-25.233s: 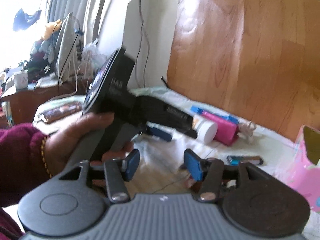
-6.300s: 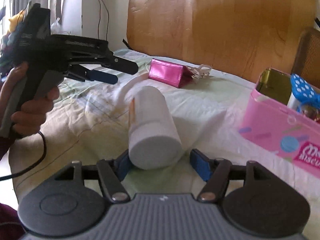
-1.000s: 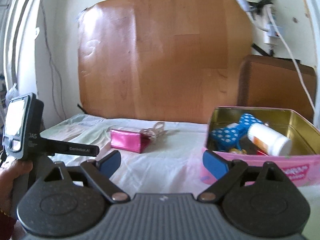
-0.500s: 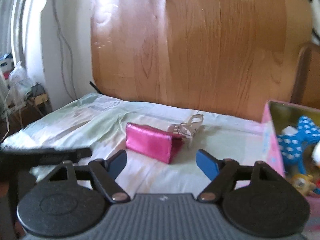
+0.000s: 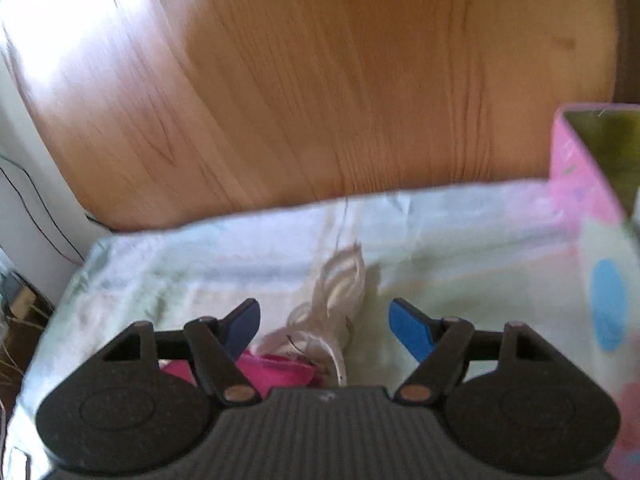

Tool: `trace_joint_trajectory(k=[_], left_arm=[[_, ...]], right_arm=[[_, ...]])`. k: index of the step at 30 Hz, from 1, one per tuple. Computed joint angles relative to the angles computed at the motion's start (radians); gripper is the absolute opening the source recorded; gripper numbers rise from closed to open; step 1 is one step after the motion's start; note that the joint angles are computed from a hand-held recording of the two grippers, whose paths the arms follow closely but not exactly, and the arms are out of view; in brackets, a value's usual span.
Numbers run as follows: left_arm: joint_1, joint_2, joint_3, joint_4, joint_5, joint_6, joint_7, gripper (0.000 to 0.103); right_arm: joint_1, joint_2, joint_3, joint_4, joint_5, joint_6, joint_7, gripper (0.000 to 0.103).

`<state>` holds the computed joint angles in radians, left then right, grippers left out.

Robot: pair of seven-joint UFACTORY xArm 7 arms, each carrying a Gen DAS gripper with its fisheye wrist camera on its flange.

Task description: Organize rigid objects

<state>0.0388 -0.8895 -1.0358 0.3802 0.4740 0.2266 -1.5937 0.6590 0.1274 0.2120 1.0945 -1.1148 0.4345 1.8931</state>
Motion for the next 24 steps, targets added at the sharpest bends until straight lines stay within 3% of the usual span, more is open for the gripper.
trace_joint_trajectory(k=[1,4,9,14,18,24], left_arm=[[0.002,-0.005,-0.006,0.003,0.003,0.003,0.000,0.103],[0.011,-0.017,-0.017,0.003,0.013,-0.010,0.001,0.103],[0.020,-0.020,-0.017,-0.007,0.002,-0.038,0.002,0.103],[0.010,-0.019,-0.003,-0.027,-0.023,-0.061,-0.005,0.103],[0.008,-0.022,0.000,-0.033,-0.029,-0.071,-0.001,0.103],[0.011,-0.017,0.008,-0.046,-0.041,-0.120,0.026,0.103]], right_arm=[[0.001,0.020,0.003,0.012,0.011,0.005,-0.022,0.057],[0.041,0.032,-0.003,0.028,-0.049,0.083,0.018,0.039],[0.087,-0.059,0.047,0.001,-0.155,0.308,0.065,0.039],[0.098,-0.223,0.164,-0.094,-0.269,0.410,0.043,0.039],[0.109,-0.362,0.243,-0.196,-0.226,0.363,-0.025,0.039],[0.154,-0.497,0.257,-0.360,0.047,0.140,-0.063,0.039]])
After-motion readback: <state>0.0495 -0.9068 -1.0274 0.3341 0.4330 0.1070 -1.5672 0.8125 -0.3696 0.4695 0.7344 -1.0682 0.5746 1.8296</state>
